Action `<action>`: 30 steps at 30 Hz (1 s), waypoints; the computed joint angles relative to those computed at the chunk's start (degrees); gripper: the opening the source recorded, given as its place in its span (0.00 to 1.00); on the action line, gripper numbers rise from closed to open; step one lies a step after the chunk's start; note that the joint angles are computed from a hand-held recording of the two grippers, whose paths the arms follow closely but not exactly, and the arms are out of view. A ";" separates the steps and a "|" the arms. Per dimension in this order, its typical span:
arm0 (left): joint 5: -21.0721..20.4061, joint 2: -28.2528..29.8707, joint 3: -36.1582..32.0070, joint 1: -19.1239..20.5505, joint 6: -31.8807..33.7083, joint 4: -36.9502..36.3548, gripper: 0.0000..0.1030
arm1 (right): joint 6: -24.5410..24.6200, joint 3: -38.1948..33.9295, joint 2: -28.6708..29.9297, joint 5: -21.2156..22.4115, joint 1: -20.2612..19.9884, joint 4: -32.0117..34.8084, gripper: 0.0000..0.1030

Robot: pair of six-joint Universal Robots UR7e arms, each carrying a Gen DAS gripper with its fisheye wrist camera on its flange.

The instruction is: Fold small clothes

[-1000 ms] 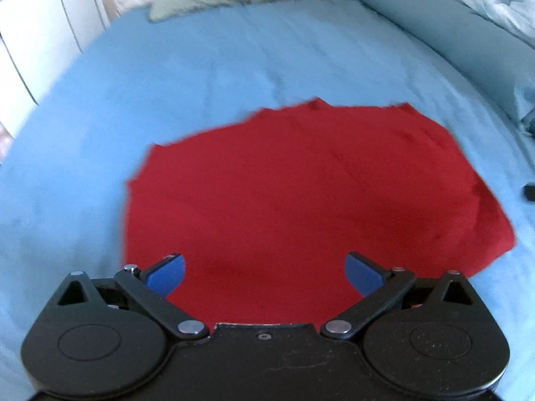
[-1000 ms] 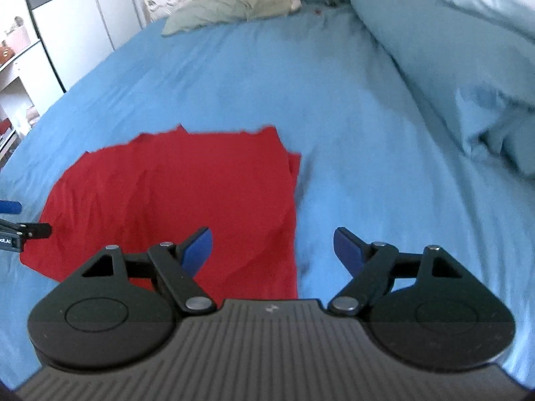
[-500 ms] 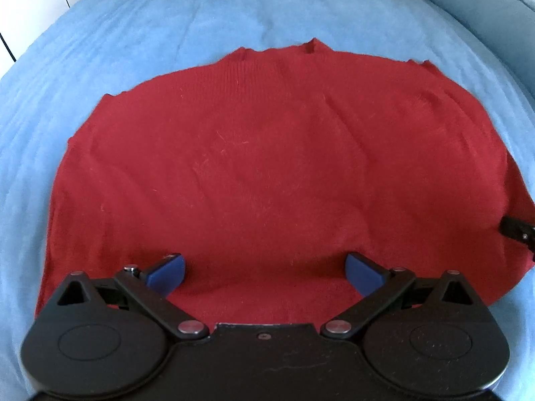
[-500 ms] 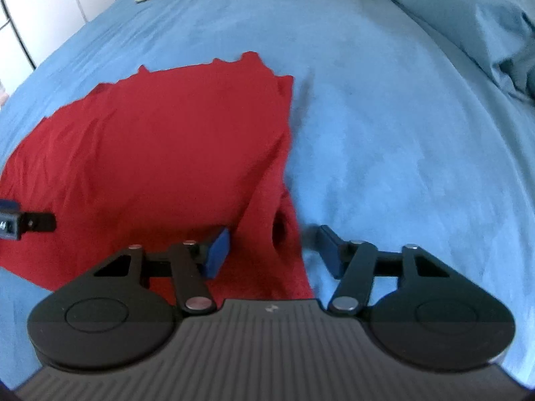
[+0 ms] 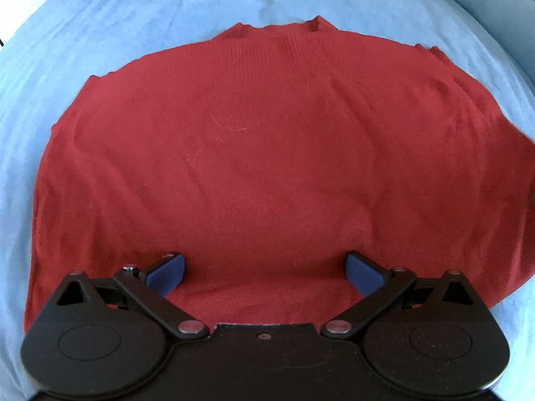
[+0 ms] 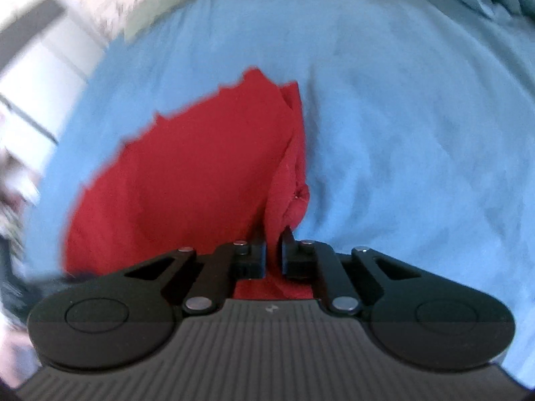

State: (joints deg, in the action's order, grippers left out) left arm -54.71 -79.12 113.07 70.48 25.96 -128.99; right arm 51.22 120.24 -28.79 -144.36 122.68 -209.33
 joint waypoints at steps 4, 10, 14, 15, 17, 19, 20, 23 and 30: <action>-1.32 0.49 -2.73 0.39 0.43 4.43 1.00 | -4.09 -3.63 -0.87 3.27 1.72 -5.57 0.22; -4.39 -4.89 -7.08 3.91 5.47 4.47 1.00 | -22.76 -23.75 4.08 14.72 3.09 5.84 0.22; -4.09 -7.02 -10.11 8.63 11.46 5.33 1.00 | -32.67 -42.26 13.82 24.55 1.98 22.76 0.22; -3.46 -7.30 -10.31 9.67 13.01 5.05 1.00 | -33.08 -46.71 16.53 26.30 1.43 27.35 0.21; -2.44 -7.78 -10.26 11.60 15.76 3.90 1.00 | -33.24 -56.14 22.55 27.32 0.37 37.14 0.22; -2.23 -8.01 -10.40 13.30 17.45 3.48 1.00 | -33.21 -64.52 27.85 24.98 0.01 46.21 0.22; -2.38 -8.03 -10.60 13.96 17.87 3.69 1.00 | -32.74 -66.29 29.15 24.68 0.06 48.30 0.26; -4.11 -8.22 -11.17 15.06 18.63 4.14 1.00 | -33.16 -66.42 29.54 26.06 0.05 47.27 0.51; -10.20 -8.47 -14.89 15.55 16.33 8.22 1.00 | -35.33 -50.61 20.75 15.63 4.76 26.59 0.95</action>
State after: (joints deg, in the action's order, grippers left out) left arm -64.91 -87.59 98.19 86.02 42.28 -120.78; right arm 15.90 69.63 -8.04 -128.74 127.44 -182.75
